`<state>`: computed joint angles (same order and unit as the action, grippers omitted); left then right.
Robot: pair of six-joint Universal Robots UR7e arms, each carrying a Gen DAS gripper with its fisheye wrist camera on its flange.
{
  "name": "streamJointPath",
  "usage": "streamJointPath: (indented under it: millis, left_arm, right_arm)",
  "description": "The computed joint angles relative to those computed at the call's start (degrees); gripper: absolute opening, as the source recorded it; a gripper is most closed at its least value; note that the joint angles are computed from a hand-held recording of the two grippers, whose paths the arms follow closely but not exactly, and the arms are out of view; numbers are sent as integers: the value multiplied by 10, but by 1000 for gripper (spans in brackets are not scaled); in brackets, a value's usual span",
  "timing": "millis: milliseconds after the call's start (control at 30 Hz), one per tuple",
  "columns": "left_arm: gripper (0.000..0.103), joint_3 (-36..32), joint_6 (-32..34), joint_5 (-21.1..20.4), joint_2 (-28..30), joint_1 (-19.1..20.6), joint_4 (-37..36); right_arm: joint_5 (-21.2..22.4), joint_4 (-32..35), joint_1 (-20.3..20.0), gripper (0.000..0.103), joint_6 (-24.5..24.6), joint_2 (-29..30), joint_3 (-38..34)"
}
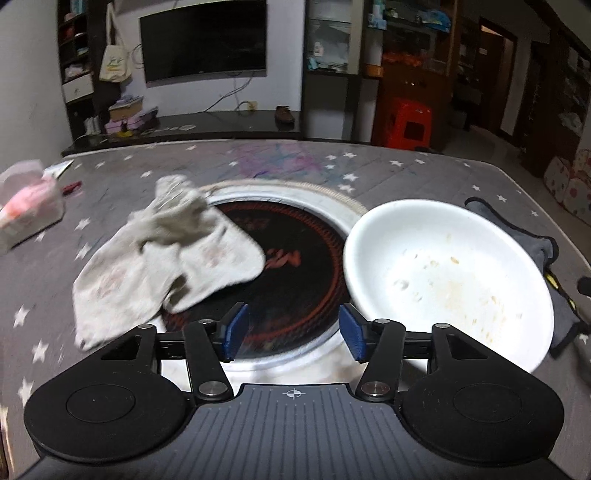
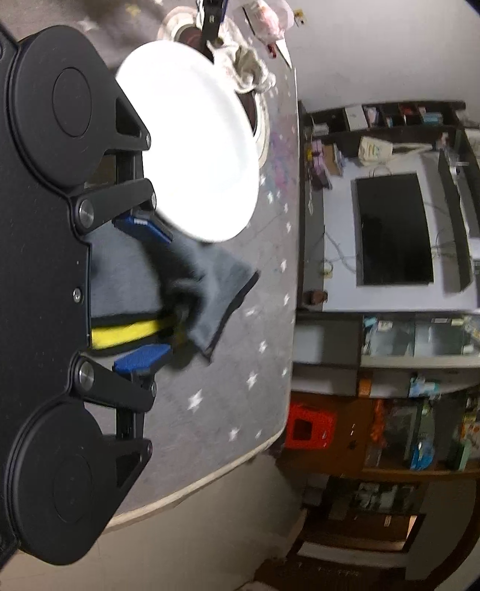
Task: Clean bowl
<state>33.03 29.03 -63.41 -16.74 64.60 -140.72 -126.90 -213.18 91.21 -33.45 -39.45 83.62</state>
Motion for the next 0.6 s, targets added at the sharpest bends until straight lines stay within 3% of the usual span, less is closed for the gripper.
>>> streamJointPath:
  millis: [167,333,500,600]
  left_arm:
    - [62,35,1,13,-15,10,-23]
    - [63,21,16,32,1,16,-27]
    - [70,5,30,21,12,21,-33]
    - [80,-9,45,15,22,24,-40]
  right_arm:
    - [-31,-26,-10,81,23,-6,25]
    - [-44,-19,-22,84,50,-8,28]
    - [-31,0,-33,91,78,-3,24]
    - [-25,-2,-35,100,72,5,16]
